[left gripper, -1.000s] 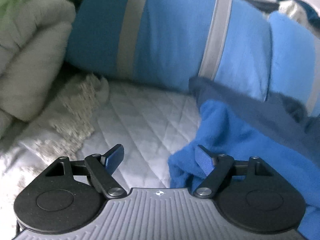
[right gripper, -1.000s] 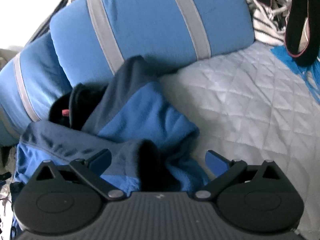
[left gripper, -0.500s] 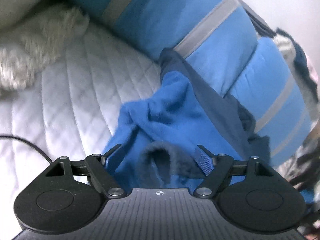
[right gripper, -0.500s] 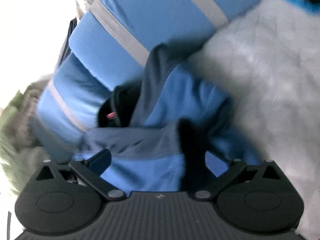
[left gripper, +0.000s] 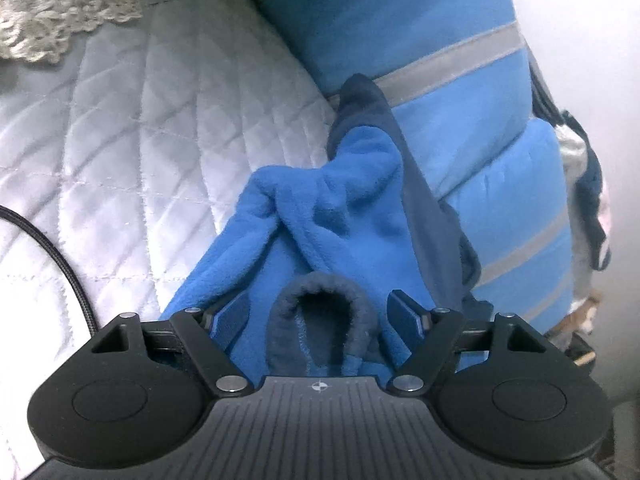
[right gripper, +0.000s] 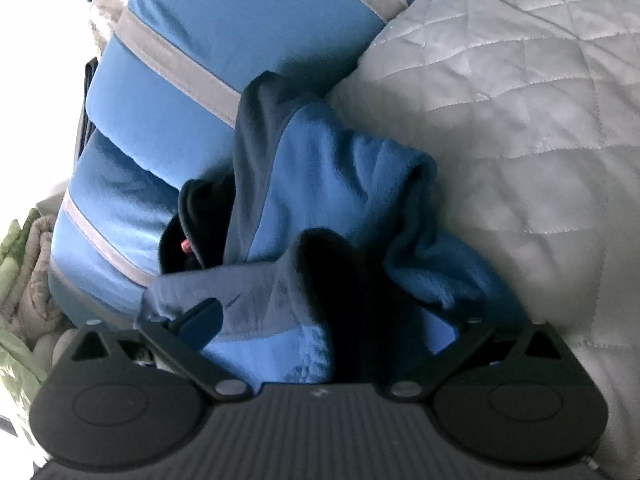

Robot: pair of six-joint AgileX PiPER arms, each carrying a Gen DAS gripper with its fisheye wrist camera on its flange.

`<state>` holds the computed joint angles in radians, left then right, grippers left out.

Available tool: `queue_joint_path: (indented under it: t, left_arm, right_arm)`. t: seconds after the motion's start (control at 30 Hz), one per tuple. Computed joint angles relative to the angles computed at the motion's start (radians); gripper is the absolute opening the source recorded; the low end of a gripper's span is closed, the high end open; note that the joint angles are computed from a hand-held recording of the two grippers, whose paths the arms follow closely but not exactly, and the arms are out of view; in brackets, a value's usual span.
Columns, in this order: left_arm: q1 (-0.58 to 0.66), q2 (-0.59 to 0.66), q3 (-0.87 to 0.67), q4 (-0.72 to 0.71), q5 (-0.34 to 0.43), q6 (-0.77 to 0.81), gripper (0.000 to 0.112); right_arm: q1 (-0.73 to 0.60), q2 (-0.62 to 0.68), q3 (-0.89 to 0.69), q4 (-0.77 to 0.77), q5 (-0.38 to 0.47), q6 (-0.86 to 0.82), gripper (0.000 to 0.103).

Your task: Fold clothes

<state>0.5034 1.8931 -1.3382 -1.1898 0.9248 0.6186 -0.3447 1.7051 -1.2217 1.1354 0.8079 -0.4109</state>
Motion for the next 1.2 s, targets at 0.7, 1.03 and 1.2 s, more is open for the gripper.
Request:
queue_joint_path:
  t: [0.7, 1.03, 1.2]
  left_arm:
    - [-0.045, 0.018, -0.073, 0.102, -0.1, -0.142, 0.012]
    - [-0.055, 0.058, -0.163, 0.221, -0.056, -0.225, 0.031]
    - [-0.072, -0.038, -0.126, 0.339, -0.124, -0.28, 0.058]
  right_arm:
    - [-0.021, 0.006, -0.047, -0.032, -0.063, 0.023, 0.012]
    - [-0.032, 0.013, -0.07, -0.089, -0.028, 0.11, 0.089]
    - [-0.015, -0.1, -0.036, -0.282, -0.18, 0.255, 0.103]
